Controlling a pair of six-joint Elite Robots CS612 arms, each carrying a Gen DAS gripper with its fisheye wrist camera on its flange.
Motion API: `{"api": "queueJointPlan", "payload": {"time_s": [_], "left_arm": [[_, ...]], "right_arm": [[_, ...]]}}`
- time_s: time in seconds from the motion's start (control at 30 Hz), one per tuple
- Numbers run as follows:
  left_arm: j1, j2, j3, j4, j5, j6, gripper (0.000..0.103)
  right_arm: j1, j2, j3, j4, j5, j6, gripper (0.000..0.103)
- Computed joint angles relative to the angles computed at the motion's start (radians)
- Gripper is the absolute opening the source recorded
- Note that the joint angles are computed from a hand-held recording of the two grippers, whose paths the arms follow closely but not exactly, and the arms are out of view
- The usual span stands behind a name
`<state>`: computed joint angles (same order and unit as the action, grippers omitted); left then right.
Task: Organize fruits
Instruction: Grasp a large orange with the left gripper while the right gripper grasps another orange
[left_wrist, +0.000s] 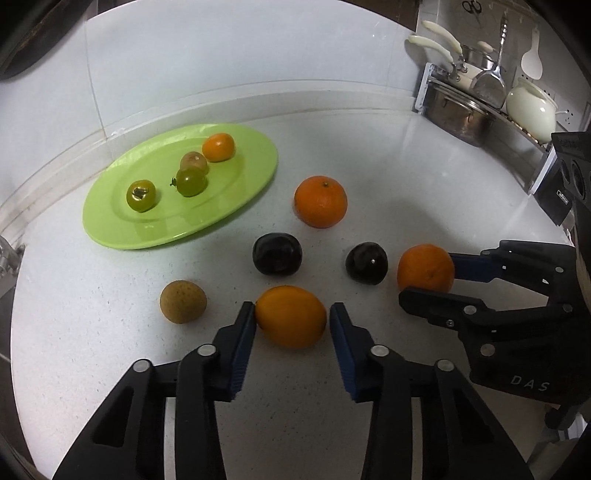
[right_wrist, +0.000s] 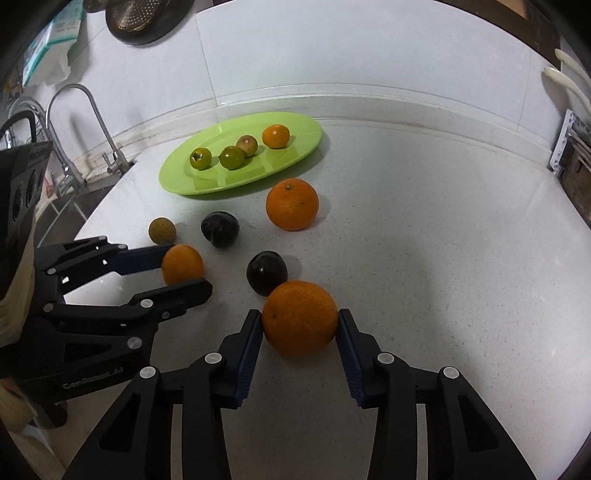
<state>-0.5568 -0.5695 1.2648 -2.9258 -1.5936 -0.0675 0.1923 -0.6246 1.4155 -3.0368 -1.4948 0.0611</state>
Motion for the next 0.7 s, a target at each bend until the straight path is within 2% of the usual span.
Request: {"api": "queueJointPlan", "payload": {"time_s": [0.17,0.7], "left_arm": [[0.0,-0.007,0.009,-0.005,-0.009,-0.002,0.038],[-0.001,-0.056,0.072,-0.098,0.032,-0.006,0.038]], "right_arm": [[-0.002,-0.003,0.005,-0.003,0.005,0.009,0.041],[0.007,-0.027,0.027,-0.083,-0.007,0.022,0.041]]}}
